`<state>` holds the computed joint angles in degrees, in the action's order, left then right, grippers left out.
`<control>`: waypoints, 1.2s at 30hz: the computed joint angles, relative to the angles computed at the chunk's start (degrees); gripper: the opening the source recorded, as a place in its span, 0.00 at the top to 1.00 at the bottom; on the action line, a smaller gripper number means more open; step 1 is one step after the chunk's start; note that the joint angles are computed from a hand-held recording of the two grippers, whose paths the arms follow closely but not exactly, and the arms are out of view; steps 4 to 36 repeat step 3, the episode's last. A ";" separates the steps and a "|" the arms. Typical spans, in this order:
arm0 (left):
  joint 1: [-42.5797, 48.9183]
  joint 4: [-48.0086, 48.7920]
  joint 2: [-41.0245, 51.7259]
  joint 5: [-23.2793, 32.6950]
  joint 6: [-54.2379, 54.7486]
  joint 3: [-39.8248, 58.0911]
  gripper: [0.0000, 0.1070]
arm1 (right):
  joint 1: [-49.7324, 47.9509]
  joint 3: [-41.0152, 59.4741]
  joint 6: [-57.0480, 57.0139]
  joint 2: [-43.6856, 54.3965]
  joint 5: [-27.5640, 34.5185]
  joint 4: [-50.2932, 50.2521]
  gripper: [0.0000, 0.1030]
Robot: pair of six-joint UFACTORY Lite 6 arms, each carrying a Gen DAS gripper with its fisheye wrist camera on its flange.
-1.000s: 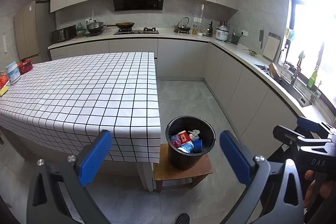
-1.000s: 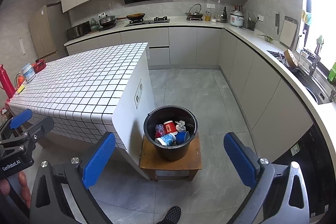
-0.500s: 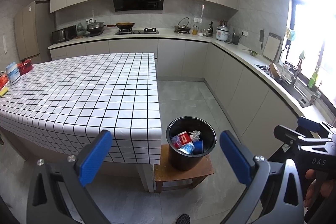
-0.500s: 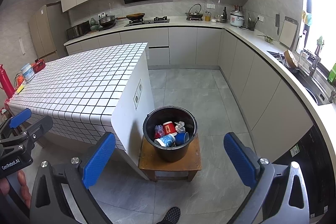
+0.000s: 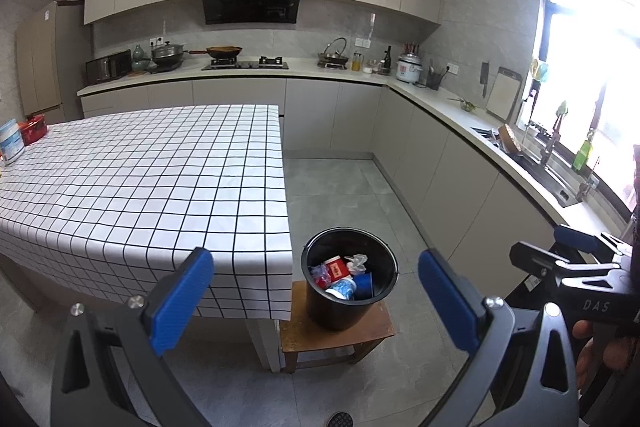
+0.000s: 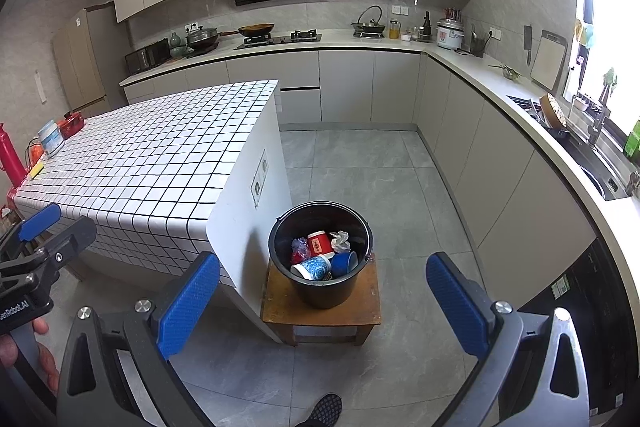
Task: Collect trash
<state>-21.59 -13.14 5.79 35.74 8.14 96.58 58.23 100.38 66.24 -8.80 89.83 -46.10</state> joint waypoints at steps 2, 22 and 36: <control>-0.18 -0.09 0.48 0.23 -0.02 0.48 0.04 | -0.43 -0.07 -0.27 -0.18 -0.16 0.21 0.00; -0.41 0.93 0.51 -0.04 -1.33 0.37 0.04 | -0.61 -0.11 -0.35 -0.22 -0.23 0.24 0.00; -0.41 0.93 0.51 -0.04 -1.33 0.37 0.04 | -0.61 -0.11 -0.35 -0.22 -0.23 0.24 0.00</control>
